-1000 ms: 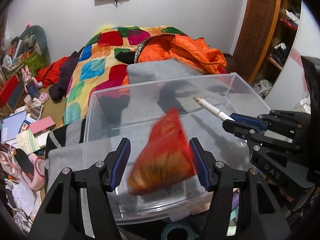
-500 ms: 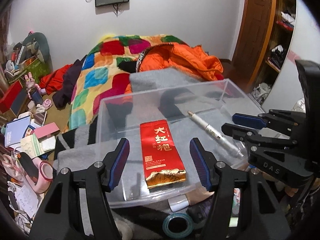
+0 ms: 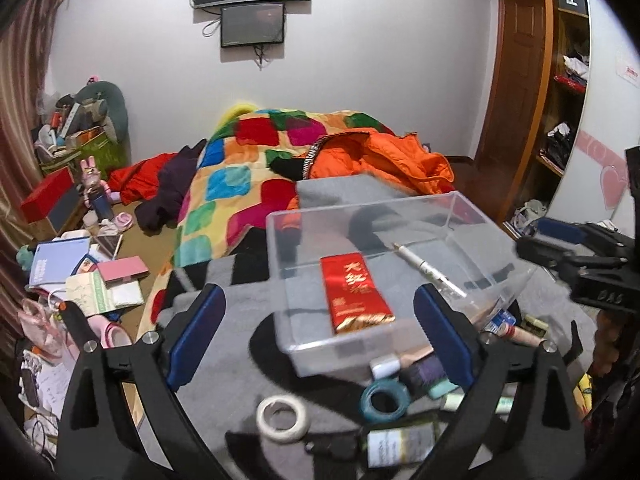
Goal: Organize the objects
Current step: 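Open both tools and lift them out of the clear box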
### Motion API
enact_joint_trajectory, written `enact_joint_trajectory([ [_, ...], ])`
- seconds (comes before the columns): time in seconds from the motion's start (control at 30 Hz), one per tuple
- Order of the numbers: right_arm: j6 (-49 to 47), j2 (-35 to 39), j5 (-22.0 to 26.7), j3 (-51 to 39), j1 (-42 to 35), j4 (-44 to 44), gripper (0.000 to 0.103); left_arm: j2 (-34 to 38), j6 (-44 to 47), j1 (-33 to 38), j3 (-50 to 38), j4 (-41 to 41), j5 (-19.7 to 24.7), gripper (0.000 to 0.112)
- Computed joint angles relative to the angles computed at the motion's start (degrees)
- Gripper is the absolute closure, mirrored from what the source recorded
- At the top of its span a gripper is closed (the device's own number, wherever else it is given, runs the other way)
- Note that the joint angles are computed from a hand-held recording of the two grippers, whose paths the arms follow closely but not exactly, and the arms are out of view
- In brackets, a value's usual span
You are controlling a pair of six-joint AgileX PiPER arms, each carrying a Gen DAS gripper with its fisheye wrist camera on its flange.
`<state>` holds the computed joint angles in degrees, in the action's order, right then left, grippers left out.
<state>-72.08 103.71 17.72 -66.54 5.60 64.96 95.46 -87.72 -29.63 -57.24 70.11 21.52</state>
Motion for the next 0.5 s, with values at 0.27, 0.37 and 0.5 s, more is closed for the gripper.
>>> enact_joint_trajectory([
  [0.27, -10.94, -4.23, -3.47, 8.24, -1.91, 10.16, 0.026, -0.59, -6.36, 1.20, 6.65, 3.10, -1.49, 0.016],
  [0.37, -12.45, -4.65, -4.90, 10.67, -3.04, 11.29, 0.026, 0.12, -10.09, 1.94, 9.08, 5.12, -2.91, 0.015],
  [0.5, -11.74, -3.53, -6.58, 12.35, -4.74, 10.59, 0.026, 1.91, -15.62, 3.57, 11.34, 8.31, -5.09, 0.016],
])
